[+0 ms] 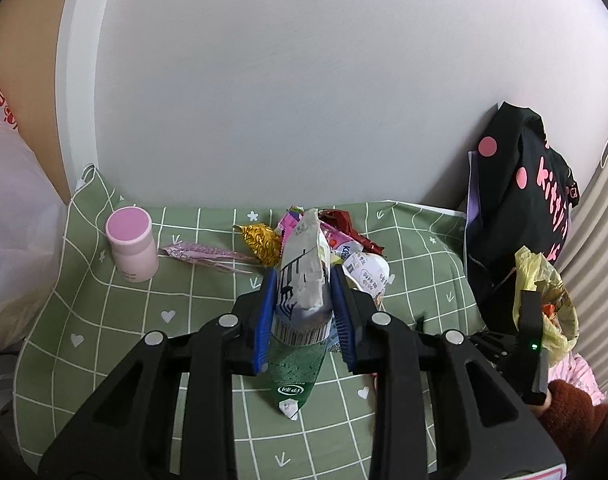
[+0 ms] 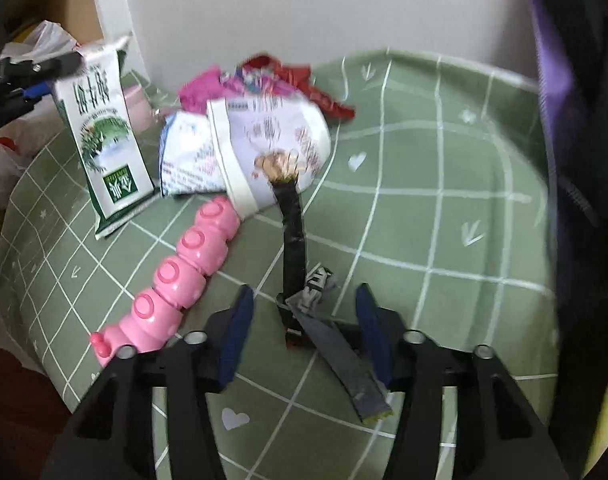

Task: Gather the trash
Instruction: 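Carry the carton and wrapper strip over the yellow bin with both tools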

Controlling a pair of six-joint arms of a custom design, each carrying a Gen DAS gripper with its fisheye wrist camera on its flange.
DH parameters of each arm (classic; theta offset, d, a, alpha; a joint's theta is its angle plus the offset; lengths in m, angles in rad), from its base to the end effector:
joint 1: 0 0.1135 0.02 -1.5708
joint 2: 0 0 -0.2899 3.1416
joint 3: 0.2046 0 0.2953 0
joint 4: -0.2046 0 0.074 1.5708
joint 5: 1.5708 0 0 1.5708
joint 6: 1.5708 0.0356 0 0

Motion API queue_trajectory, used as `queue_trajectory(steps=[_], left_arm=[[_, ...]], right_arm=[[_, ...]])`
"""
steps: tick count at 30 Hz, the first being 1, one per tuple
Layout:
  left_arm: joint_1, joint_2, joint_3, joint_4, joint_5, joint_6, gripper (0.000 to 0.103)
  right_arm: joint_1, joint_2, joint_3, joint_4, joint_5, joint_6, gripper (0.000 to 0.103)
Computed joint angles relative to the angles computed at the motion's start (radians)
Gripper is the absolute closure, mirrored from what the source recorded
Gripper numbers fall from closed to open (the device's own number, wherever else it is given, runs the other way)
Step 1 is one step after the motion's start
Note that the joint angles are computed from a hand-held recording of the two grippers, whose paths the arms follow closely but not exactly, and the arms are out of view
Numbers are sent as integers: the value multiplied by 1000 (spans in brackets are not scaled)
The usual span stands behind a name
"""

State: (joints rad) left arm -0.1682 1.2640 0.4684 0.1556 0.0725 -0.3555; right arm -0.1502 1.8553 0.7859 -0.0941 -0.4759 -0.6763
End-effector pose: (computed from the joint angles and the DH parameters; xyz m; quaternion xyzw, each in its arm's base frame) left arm 0.2613 -0.0470 0.1599 -0.0673 0.8907 -0.1474 0.4248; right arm 0.3335 -0.0340 0.0700 -0.2935 0.9066 0.1325 0.2727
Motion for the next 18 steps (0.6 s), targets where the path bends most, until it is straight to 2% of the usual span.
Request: queue_trajectory(steps=[1,4,7,12,18], left_arm=[[-2,-3,0,-5,-3,4,77],[-7,-9,5,-21,-10,10,77],[-12,-19,21,-38,-16,11,77],[-24,-45,79,-60,-3,25,77],[-94,-12,223,-55,30,52,77]], right_arm=[[7,7,4,-5,19,-1,77],[15,-23,-20,21,50,19,83],[-3,-90,-47,16,26,31,83],[-64,-226,-54,-67,-63,47,83],[-154,-384,-39,-122,-141,77,83]])
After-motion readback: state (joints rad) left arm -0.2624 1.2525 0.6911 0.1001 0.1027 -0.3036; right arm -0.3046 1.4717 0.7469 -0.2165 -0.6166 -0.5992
